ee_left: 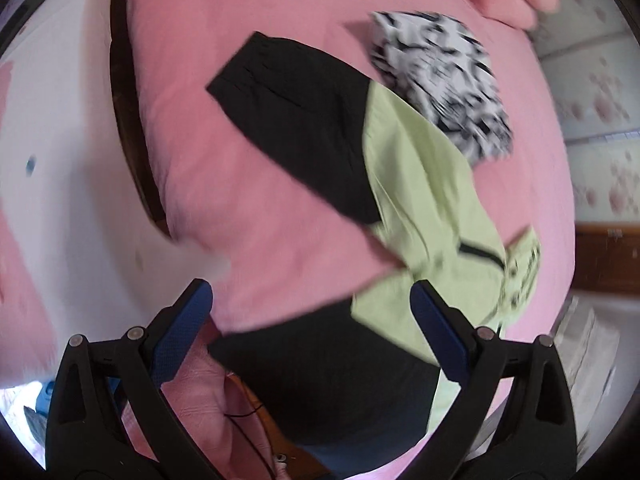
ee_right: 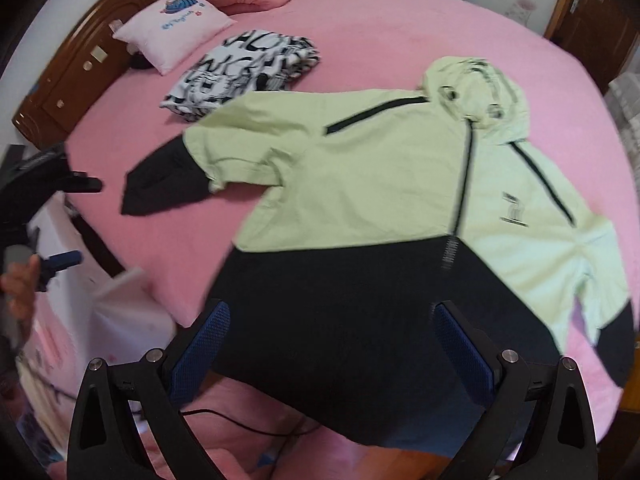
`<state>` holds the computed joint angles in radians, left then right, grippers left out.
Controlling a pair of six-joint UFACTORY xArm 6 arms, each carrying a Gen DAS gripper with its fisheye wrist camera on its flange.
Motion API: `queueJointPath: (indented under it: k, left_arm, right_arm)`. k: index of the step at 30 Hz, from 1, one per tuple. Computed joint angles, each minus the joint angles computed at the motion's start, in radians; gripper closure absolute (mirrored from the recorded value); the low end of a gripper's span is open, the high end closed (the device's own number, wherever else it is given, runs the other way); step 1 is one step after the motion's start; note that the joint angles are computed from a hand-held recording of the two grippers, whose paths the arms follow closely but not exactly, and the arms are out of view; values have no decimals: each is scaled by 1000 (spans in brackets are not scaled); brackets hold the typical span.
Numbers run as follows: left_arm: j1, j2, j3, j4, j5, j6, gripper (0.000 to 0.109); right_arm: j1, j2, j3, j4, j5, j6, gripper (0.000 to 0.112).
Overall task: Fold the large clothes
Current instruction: 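Grasp the black sleeve cuff with the left tool and lift it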
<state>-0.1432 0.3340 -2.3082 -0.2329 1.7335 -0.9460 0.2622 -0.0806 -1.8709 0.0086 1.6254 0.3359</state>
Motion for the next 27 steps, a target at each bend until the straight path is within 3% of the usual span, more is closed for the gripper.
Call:
queueJointPath:
  k: [4, 6, 7, 13, 17, 19, 25, 27]
  left_arm:
    - [96, 133, -79, -61, -10, -38, 11]
    - [133, 203, -120, -75, 0, -51, 23]
    - [147, 206, -91, -82, -26, -58, 34]
    - [204, 198, 123, -68, -218, -88, 46]
    - [213, 223, 176, -45, -304, -80, 63]
    - [210, 227, 212, -24, -362, -94, 65]
    - [159, 205, 269, 139, -487, -61, 101]
    - [149, 175, 320, 162, -549, -51, 103]
  right_arm:
    - [63, 172, -166, -44, -2, 34, 10]
    - [78, 246, -242, -39, 17, 64, 10]
    - [82, 285, -278, -25, 23, 81, 10]
    - [110, 391, -341, 32, 63, 135, 10]
    - [134, 382, -293, 51, 71, 153, 10]
    - [142, 371, -266, 58, 80, 171, 10]
    - [142, 288, -115, 62, 33, 214, 10]
    - [137, 260, -66, 58, 4, 230, 10]
